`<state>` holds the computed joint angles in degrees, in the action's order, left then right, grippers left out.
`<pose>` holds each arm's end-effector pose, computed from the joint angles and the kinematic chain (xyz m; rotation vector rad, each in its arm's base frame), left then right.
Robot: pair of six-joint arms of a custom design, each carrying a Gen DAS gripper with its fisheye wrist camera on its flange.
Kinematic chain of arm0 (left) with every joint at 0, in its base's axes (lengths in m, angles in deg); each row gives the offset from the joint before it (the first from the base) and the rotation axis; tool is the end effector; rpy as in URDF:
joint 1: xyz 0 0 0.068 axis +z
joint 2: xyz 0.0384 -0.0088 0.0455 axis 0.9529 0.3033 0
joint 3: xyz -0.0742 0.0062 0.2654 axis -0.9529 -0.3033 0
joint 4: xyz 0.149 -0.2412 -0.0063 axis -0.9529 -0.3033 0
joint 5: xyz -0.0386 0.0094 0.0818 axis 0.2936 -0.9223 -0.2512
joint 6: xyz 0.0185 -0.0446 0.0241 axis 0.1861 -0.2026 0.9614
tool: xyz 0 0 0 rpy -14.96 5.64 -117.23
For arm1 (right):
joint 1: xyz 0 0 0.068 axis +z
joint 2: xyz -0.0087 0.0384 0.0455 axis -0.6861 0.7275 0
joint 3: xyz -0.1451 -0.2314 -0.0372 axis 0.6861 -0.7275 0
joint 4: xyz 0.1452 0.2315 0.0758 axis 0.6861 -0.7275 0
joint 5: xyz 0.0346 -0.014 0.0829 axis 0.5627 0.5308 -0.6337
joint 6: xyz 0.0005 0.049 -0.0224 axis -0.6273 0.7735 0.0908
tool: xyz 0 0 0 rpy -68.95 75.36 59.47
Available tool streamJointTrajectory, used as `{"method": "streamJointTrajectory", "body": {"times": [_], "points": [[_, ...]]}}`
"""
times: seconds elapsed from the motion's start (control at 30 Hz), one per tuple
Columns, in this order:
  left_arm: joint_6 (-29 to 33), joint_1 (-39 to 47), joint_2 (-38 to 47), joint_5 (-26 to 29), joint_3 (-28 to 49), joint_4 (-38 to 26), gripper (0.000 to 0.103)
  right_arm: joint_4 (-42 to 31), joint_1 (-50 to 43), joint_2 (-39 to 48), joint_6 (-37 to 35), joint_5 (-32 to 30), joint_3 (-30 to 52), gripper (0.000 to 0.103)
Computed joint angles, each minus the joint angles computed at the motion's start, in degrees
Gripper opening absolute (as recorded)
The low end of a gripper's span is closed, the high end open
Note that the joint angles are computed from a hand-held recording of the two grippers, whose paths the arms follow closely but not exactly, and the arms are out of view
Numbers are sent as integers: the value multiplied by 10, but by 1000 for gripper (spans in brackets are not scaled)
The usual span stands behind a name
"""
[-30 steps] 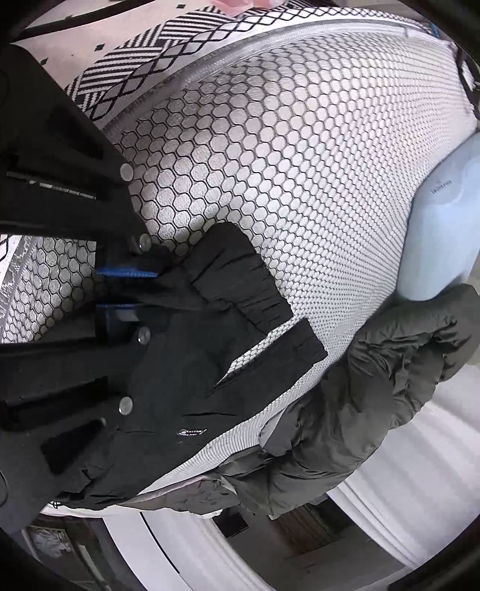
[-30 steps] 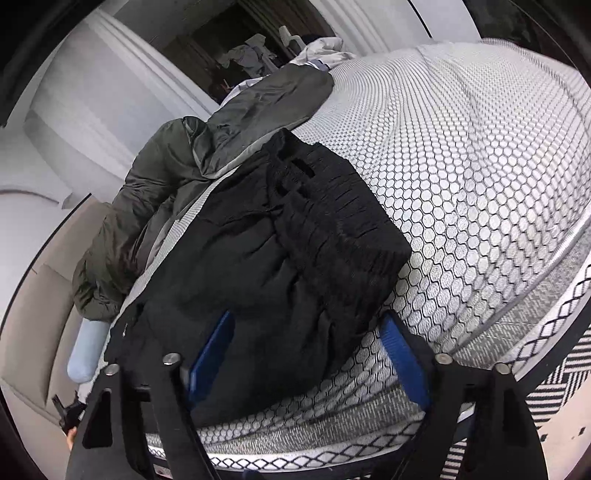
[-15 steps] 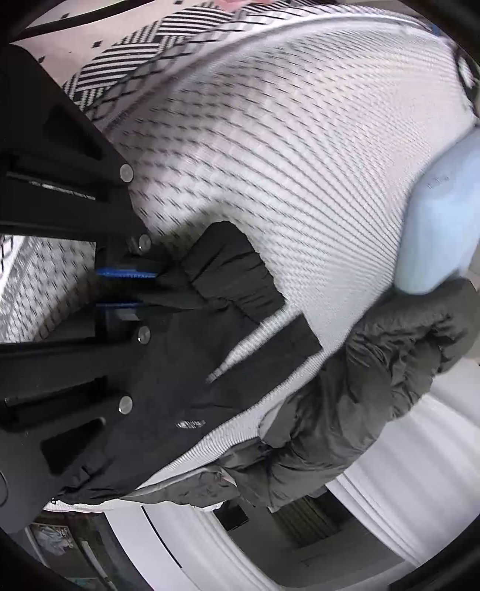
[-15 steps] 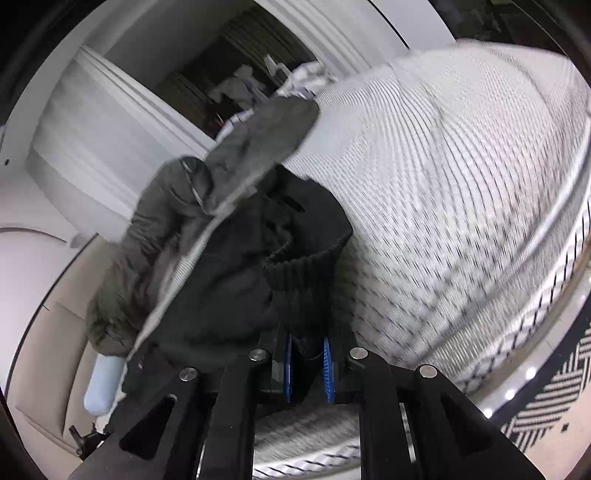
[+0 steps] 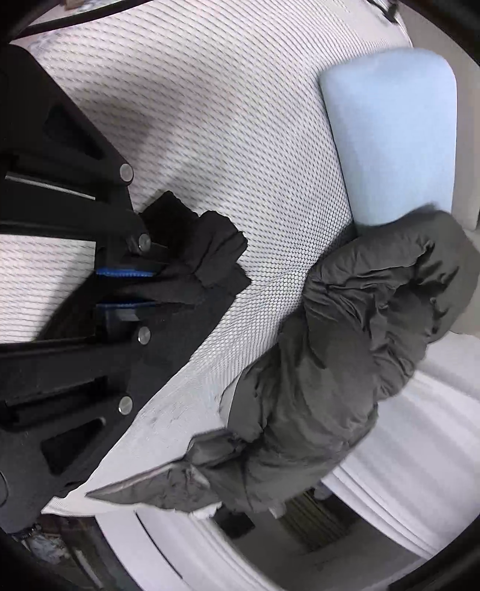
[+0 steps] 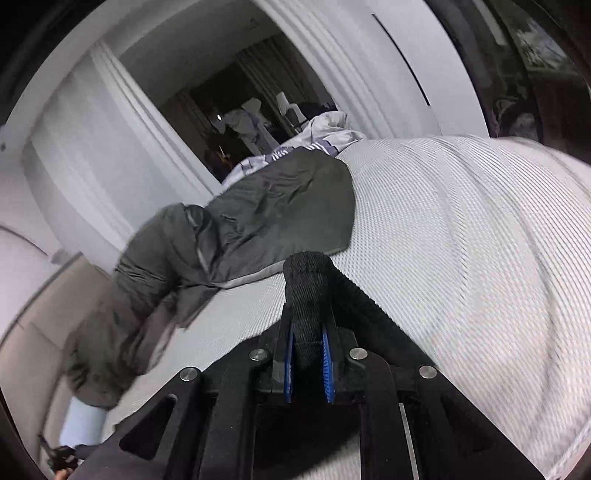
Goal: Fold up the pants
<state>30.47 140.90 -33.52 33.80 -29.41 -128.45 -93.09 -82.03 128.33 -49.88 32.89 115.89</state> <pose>0.0861 0.1747 0.2529 -1.3684 1.8583 -0.1029 0.3956 -0.2820 0.2819 0.1650 2.1769 0.6148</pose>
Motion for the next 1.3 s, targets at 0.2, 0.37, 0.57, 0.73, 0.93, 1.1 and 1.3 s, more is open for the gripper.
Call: {"method": "streamJointTrajectory", "body": {"times": [0.2, 0.37, 0.57, 0.73, 0.93, 1.1, 1.3], "points": [[-101, -155, 224, -193, 85, 116, 47, -21, 145, 170, 70, 207, 232, 43], [-108, -145, 266, -212, 100, 143, 75, 11, 165, 200, 90, 253, 241, 70], [-73, -115, 135, -139, -1, 119, 77, 92, 118, 66, 19, 164, 3, 87], [-85, -110, -13, -38, -115, 71, 77, 104, 51, -25, 9, 75, -151, 91], [-198, -232, -113, -25, -213, 75, 70, -91, -28, 7, -123, -6, -146, 91], [-292, -354, -120, -114, -266, 187, 57, -354, -53, 137, -268, -20, -1, 91], [-343, -374, -16, -159, -271, 307, 10, -400, -49, 173, -334, -25, 40, 91]]}}
